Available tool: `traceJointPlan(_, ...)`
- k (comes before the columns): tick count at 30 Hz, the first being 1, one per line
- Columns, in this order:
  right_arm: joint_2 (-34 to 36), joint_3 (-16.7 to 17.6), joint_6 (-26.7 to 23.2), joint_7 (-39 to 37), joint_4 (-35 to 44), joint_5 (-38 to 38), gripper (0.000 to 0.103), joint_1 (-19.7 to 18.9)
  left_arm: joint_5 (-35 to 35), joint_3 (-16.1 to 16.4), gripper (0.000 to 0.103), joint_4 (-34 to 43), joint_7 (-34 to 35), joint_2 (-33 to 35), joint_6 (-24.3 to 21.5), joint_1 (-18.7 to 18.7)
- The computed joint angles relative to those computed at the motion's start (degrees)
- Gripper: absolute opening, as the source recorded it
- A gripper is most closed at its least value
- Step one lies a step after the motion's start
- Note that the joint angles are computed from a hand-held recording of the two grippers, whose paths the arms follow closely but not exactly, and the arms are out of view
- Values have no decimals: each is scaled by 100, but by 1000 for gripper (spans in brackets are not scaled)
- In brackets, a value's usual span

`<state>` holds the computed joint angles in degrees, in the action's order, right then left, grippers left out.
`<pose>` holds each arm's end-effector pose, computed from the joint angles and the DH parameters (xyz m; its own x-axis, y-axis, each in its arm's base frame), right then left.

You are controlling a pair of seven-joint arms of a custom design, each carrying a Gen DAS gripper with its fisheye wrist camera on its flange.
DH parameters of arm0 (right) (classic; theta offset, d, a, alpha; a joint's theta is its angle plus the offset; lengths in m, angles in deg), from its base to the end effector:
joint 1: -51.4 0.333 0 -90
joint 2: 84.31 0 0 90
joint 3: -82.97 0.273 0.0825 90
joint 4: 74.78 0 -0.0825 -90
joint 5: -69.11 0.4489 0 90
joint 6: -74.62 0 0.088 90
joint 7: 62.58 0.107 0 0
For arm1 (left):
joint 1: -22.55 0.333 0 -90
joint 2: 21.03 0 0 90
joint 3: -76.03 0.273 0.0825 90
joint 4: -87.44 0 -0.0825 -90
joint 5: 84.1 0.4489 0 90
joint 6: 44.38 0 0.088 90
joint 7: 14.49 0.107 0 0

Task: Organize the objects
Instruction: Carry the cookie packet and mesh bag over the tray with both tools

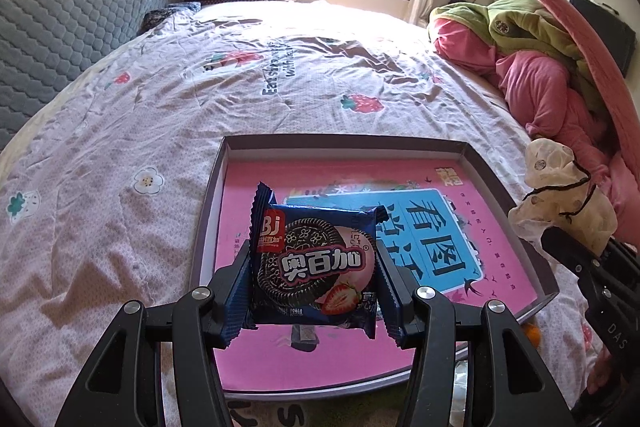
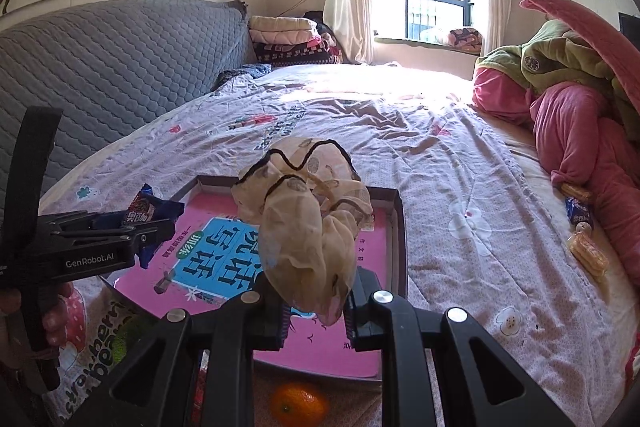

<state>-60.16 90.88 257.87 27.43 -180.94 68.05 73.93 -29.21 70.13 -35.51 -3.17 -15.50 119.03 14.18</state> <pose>0.6250 0.3596 0.3293 0.5061 -0.8615 -0.0423 -0.5339 -0.2744 -0.7998 0.6002 -0.1978 0.3276 0.2249 -0.9654 0.1322 -0.6938 -0.2539 -0.6740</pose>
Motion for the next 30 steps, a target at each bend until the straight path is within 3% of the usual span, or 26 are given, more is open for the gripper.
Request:
traceJointPlan(3, 161, 120, -271, -41, 176, -56, 21, -117, -169, 4, 57, 35, 165, 122, -54, 7)
traceJointPlan(5, 277, 609, -530, -436, 288, 285, 22, -541, -261, 19, 57, 65, 258, 196, -52, -4)
traceJointPlan(9, 404, 370, -873, -416, 456, 327, 23, -332, -406, 67, 57, 119, 409, 302, -96, -66)
traceJointPlan(11, 472, 452, -1087, -532, 552, 463, 23, -400, -451, 93, 57, 139, 459, 336, -100, -97)
traceJointPlan(21, 531, -3, -1256, -285, 611, 366, 23, -3, -549, 148, 57, 167, 562, 386, -231, -182)
traceJointPlan(30, 544, -59, -1295, -146, 638, 251, 39, 29, -688, 139, 57, 223, 751, 463, -356, -230)
